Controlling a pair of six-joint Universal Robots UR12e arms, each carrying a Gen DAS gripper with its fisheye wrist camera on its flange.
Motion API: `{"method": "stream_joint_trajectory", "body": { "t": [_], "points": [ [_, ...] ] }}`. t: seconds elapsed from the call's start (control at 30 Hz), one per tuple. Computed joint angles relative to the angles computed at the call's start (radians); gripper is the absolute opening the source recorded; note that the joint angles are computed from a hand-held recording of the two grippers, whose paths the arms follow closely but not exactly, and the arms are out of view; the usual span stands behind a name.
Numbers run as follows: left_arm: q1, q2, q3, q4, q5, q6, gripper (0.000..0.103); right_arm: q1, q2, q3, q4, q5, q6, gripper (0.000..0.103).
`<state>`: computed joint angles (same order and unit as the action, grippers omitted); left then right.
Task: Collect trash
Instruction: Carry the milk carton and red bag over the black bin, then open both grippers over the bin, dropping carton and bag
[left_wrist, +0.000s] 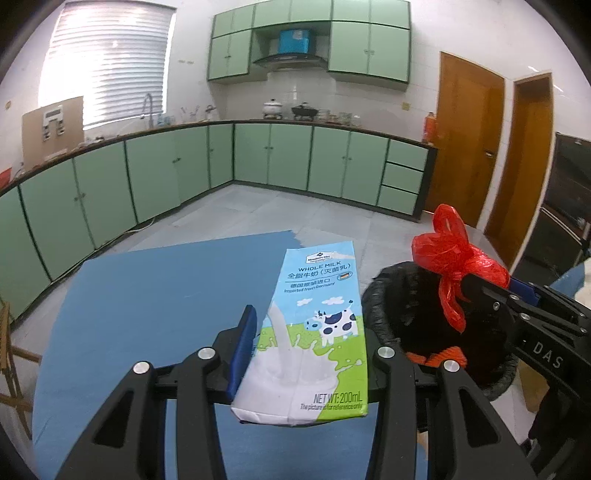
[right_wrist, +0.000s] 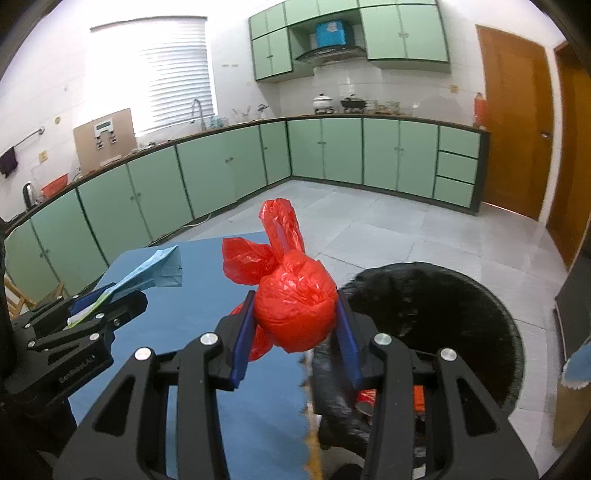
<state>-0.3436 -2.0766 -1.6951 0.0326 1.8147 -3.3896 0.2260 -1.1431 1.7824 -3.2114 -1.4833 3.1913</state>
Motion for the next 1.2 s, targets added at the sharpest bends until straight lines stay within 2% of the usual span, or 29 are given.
{"method": "stream_joint_trajectory", "body": {
  "t": [0.37, 0.77, 0.9, 1.2],
  "points": [
    [-0.046, -0.069, 0.112, -0.012, -0.061, 0.05, 0.043, -0.065, -0.02, 0.047, -0.043, -0.047, -0.004, 0.039],
    [-0.081, -0.182, 0.284, -0.086, -0.129, 0.059, 0.043, -0.125, -0.001, 0.052, -0.041, -0.099, -0.002, 0.039],
    [-0.086, -0.224, 0.343, -0.139, -0.161, 0.068, 0.043, -0.145, 0.012, 0.055, -0.034, -0.11, 0.011, 0.039],
    [-0.098, -0.305, 0.454, -0.239, -0.169, 0.075, 0.043, -0.176, 0.063, 0.04, 0.014, -0.117, 0.041, 0.039]
  ]
}}
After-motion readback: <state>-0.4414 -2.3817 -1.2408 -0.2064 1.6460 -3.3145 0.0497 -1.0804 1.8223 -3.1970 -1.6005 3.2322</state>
